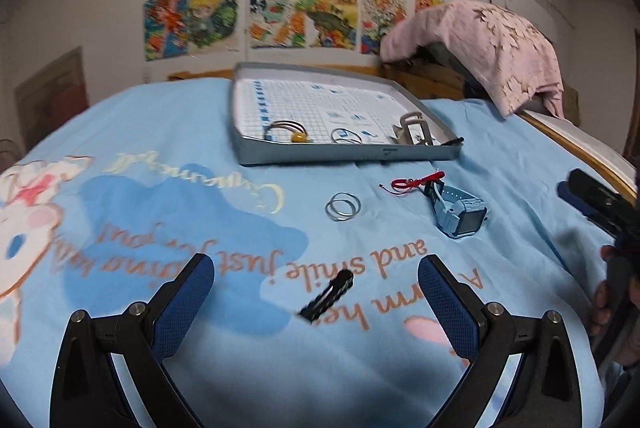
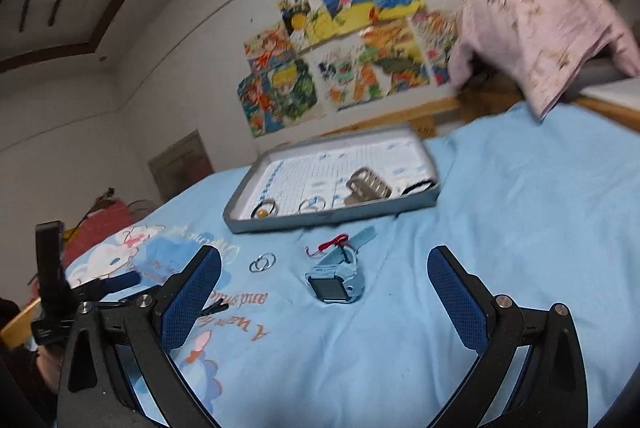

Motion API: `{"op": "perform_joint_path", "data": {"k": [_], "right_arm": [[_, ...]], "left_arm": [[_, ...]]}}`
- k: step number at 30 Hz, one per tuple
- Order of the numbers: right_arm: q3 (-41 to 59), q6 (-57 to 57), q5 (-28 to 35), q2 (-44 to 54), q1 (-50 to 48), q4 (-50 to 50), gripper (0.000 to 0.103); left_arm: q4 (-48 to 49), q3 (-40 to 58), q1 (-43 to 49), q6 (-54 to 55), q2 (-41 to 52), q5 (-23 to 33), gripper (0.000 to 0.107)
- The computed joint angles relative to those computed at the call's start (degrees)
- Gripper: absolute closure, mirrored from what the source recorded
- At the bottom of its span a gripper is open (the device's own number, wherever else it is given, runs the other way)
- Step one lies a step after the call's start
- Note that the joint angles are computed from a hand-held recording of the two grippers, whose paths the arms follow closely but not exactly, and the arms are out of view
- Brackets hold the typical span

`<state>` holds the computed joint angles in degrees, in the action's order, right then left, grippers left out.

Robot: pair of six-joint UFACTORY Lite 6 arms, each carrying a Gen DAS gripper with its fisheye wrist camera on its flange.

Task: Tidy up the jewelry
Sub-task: 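Lower the left gripper over the black hair clip while the right approaches the blue watch, then grasp the black hair clip with the left gripper while the right grasps the light blue smartwatch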

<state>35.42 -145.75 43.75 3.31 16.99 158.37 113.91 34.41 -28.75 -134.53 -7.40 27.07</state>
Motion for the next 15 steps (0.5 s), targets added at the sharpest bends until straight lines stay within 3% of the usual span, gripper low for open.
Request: {"op": "perform_joint_path", "data": {"k": [5,7,8,12,15], "right_arm": [[12.34,1.75,-3.33,12.31,0.92,-1.7,0.002],[17.9,1.98,-5.5,16.86,1.99,-2.3,0.002],[19.82,2.14,-6.57,18.42,2.41,-2.85,0.002],[26.44,3.38,-10.65,24.93,4.91,-6.63,0.002],[29.98,2.24,-14.28,27.47,6.85,-6.1,0.002]], "left_arm": [[17.37,2.34,5.13,-13.22,5.03,-5.73,0.025],[23.14,1.73,6.23,-18.92,5.96,-6.75,0.043],[28.22,0.92,6.96,-23.91,6.43,-7.36,0.046],[38.75,-0.18,8.6,-34.12,8.01,-7.54,0.057],[41.42,0.82,8.98,-36.08,10.38,-8.03,0.057]]}}
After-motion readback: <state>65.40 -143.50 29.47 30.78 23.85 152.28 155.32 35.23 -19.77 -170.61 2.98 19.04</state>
